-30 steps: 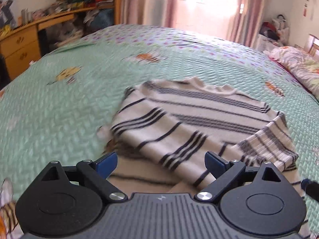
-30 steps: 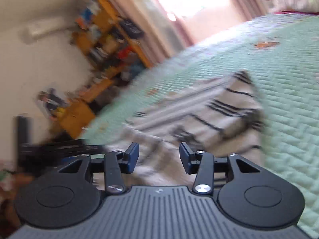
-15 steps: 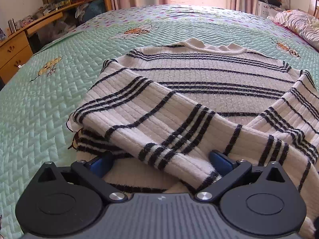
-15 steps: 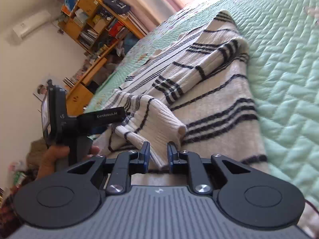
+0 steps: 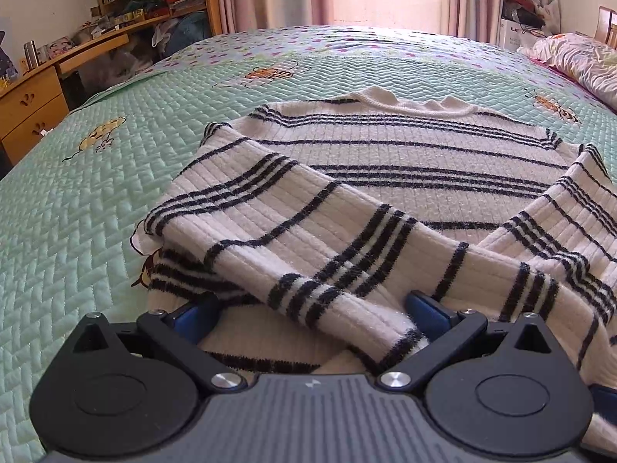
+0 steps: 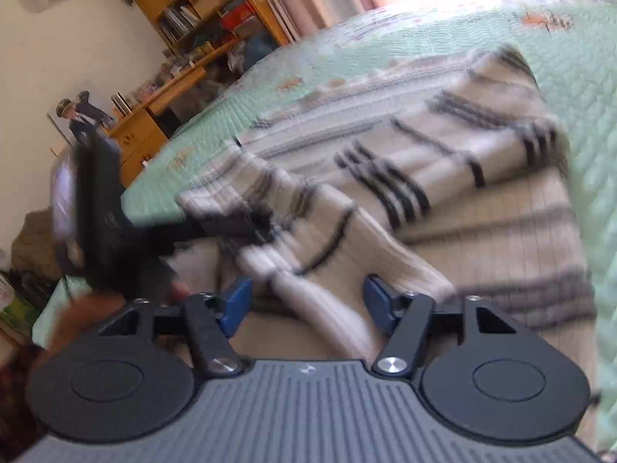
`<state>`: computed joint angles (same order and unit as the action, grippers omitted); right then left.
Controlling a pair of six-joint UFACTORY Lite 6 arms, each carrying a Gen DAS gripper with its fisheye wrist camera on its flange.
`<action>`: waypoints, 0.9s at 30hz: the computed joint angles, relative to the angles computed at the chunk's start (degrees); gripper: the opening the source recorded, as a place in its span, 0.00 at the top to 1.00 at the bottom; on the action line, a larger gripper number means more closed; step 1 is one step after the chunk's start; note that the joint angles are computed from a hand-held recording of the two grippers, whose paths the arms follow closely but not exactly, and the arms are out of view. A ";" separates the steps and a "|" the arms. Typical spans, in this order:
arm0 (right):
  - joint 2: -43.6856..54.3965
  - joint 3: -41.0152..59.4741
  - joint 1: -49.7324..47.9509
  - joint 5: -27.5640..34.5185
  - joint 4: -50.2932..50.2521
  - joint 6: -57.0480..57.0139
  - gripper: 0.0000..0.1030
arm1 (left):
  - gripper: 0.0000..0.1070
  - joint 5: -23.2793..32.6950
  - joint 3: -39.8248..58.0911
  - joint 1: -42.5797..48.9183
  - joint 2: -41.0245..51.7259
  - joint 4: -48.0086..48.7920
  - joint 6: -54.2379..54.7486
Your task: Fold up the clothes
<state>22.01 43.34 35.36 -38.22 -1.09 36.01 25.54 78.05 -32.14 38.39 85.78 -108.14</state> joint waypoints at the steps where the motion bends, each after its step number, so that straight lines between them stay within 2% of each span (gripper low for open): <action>1: -0.88 -2.90 0.20 -3.18 0.61 -0.55 0.41 | 0.04 -0.12 -0.06 0.07 -0.04 0.18 -0.20; 5: -5.79 -9.01 1.05 -4.68 3.77 -1.78 0.41 | 0.04 -0.48 0.29 0.28 0.03 -0.77 0.78; 7: -10.26 -13.72 3.96 -5.25 9.66 -4.76 0.40 | 0.04 -0.30 0.36 0.21 -0.25 -1.66 1.63; 9: -13.70 -18.47 7.42 -8.38 15.90 -6.57 0.36 | 0.04 -0.05 -0.37 0.12 -1.30 -1.58 1.26; 10: -15.18 -20.77 9.08 -10.26 18.31 -6.94 0.30 | 0.07 0.13 -2.28 -0.08 -3.21 0.57 -1.36; 11: -14.25 -22.34 9.67 -13.97 18.33 -5.15 0.23 | 0.15 0.29 -4.73 -0.43 -5.73 3.13 -4.49; 12: -12.50 -23.74 9.76 -18.51 17.23 -2.74 0.22 | 0.17 0.53 -7.43 -1.06 -8.66 5.52 -7.22; 13: -10.47 -24.98 9.87 -23.19 16.41 -0.50 0.22 | 0.16 0.72 -9.88 -2.03 -11.37 7.21 -8.93; 15: -5.51 -26.96 10.16 -32.94 15.34 3.66 0.21 | 0.07 1.02 -14.01 -4.32 -16.22 9.28 -10.73; 17: -2.60 -27.06 6.43 -37.65 9.94 7.57 0.20 | 0.05 0.23 -16.10 -6.51 -17.69 10.38 -9.91; 20: -2.32 -27.54 6.95 -39.45 10.20 8.00 0.20 | 0.04 2.66 -15.96 -9.96 -13.26 10.77 -8.14; 22: -2.91 -28.08 8.67 -39.66 11.97 7.73 0.20 | 0.04 2.44 -17.50 -9.63 -11.28 17.07 -15.94; 23: -2.95 -28.24 8.93 -39.95 12.22 7.88 0.20 | 0.04 0.14 -17.80 -8.26 -11.48 18.09 -18.19; 25: -2.65 -28.26 9.22 -40.31 12.52 7.95 0.20 | 0.04 -3.14 -16.58 -6.44 -11.77 14.24 -15.48; 27: -2.47 -28.12 9.10 -40.40 12.39 7.92 0.20 | 0.04 -1.54 -14.10 -7.49 -10.79 6.48 -6.51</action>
